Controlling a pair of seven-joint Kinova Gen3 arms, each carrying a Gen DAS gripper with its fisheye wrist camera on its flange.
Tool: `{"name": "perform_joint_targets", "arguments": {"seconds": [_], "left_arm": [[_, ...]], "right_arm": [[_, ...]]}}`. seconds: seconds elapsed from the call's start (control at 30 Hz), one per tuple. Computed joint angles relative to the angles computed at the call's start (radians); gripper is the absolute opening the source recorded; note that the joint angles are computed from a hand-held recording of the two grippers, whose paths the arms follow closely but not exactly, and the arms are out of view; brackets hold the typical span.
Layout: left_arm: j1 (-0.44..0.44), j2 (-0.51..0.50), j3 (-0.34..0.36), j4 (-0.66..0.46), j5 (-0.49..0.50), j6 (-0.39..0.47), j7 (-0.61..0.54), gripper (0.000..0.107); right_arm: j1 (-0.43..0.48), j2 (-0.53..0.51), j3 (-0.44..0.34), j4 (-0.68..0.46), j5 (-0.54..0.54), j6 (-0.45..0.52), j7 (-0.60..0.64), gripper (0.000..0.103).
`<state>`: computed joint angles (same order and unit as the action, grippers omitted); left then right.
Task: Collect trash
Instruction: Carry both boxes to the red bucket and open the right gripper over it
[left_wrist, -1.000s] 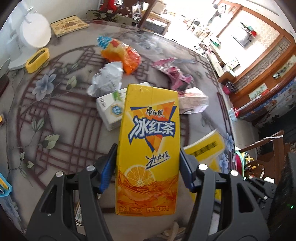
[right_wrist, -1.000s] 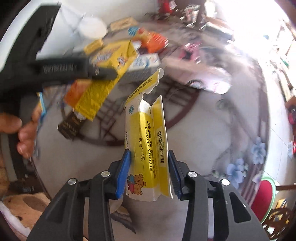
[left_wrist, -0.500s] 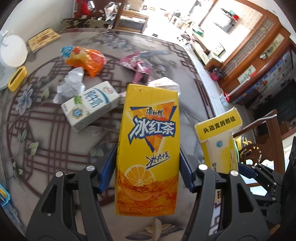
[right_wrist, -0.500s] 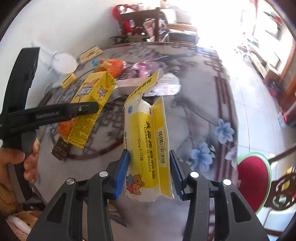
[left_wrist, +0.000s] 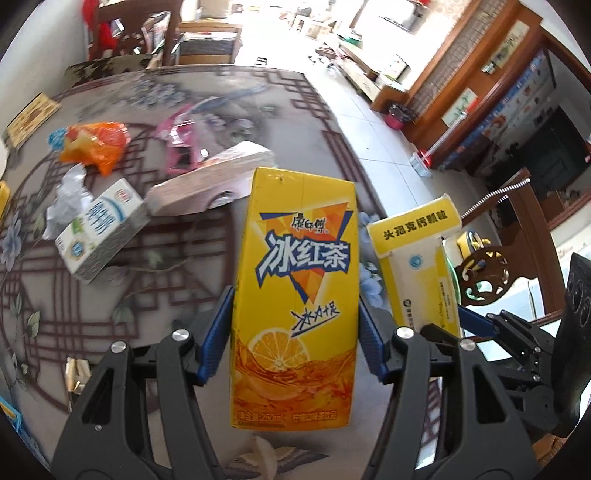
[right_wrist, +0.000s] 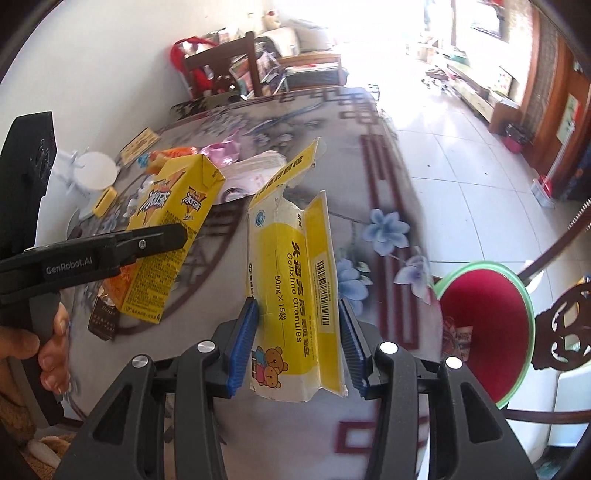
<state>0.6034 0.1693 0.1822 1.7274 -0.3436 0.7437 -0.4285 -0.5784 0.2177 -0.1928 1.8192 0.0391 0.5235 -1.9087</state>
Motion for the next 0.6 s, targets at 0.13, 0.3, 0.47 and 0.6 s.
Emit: {"name": "perform_joint_targets", "arguments": {"seconds": [0.13,0.3,0.47,0.6], "left_arm": [[0.006,0.029,0.006,-0.039,0.007,0.003,-0.036,0.059],[0.027,0.070,0.001,-0.091,0.023,0.015,-0.081,0.059],[0.045,0.104,-0.008,-0.132,0.044,0.021,-0.120,0.059],[0.058,0.133,-0.014,-0.163,0.063,0.028,-0.150,0.059]], "right_arm": [[0.014,-0.026,0.013,0.031,0.003,-0.014,-0.022,0.044],[0.049,-0.055,0.025,0.076,-0.003,-0.028,-0.047,0.044],[0.082,-0.075,0.033,0.109,-0.003,-0.030,-0.067,0.044],[0.109,-0.083,0.044,0.129,0.004,-0.030,-0.084,0.044]]}}
